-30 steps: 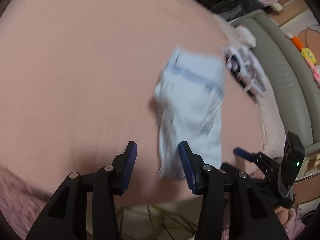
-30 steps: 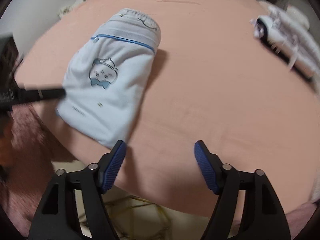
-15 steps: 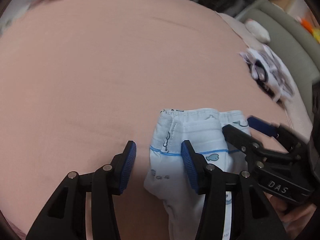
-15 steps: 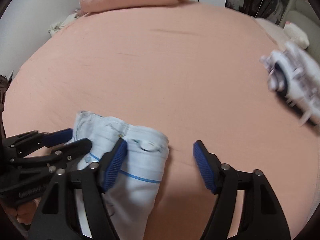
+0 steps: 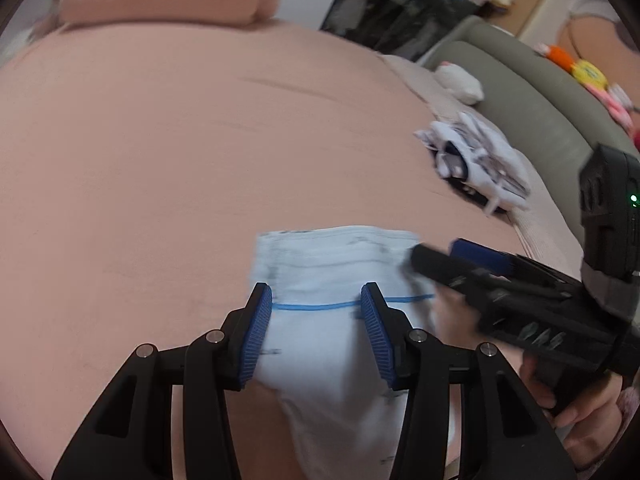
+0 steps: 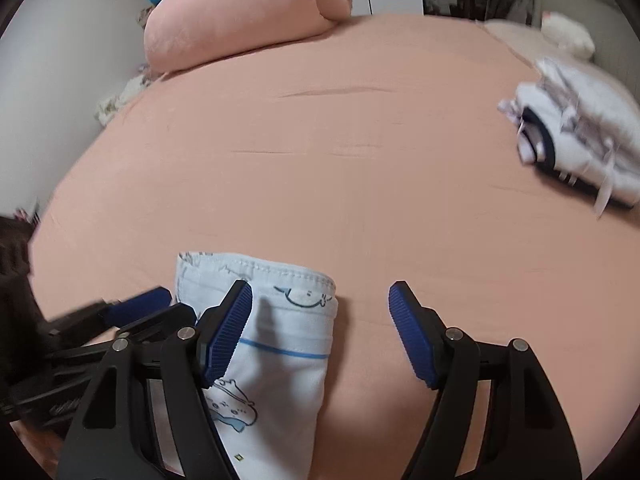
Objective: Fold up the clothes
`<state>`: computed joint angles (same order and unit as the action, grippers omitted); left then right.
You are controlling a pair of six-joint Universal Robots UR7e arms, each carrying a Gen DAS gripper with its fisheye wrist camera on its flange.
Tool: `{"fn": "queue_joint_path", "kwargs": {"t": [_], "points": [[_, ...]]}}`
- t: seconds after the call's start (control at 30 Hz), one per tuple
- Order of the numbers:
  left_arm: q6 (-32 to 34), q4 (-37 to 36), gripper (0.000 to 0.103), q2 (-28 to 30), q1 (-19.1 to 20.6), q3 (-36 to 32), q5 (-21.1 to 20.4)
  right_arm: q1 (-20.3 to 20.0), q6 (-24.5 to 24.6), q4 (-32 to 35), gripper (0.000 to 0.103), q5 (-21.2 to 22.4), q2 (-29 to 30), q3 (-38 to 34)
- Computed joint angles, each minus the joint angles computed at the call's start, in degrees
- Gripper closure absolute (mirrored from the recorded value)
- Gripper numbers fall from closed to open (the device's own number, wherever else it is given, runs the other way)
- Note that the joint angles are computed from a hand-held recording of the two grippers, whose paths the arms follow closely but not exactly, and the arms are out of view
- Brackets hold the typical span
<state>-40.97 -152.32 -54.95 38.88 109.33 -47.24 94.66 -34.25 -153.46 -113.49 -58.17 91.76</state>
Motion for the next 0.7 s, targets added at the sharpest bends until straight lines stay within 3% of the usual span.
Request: {"fn": "queue_joint_path", "kwargs": {"t": [0.1, 0.17, 0.27, 0.4, 0.53, 0.6, 0.7], "points": [[-2.9, 6.4, 0.052, 0.5, 1.8, -1.5, -1.9, -3.4, -5.8, 2.8, 0.032, -1.8, -0.7, -3.0], [-3.9, 6.6, 0.051, -0.1, 2.2, -1.0, -2.1, -5.0, -7.2, 3.5, 0.022, -2.3, -0.4, -4.3], [-5.9, 6.6, 0.05, -1.4, 2.6, 0.3, -2.2, -5.1, -3.8, 7.6, 0.02, -1.4, -0.9, -5.4], [-5.7, -5.1, 0.054, -3.7, 3.3, 4.3, -5.5, -5.6, -0.5, 8.5, 0.029, 1.3, -4.7, -3.3], [-2.8, -5.1, 0.054, -4.0, 2.5, 4.2, -7.4, -5.7, 0.7, 12.1, 0.029, 5.6, -8.9, 0.4], [-3.1, -0.2, 0.054, -3.2, 1.9, 2.9, -6.6, -4.7, -2.5, 11.3, 0.029, 3.4, -9.5, 2.8], [-6.3, 9.4, 0.049, -2.8, 1.8, 1.4, -3.1, -3.8, -7.9, 5.4, 0.028, -4.5, -8.4, 6.7]]}}
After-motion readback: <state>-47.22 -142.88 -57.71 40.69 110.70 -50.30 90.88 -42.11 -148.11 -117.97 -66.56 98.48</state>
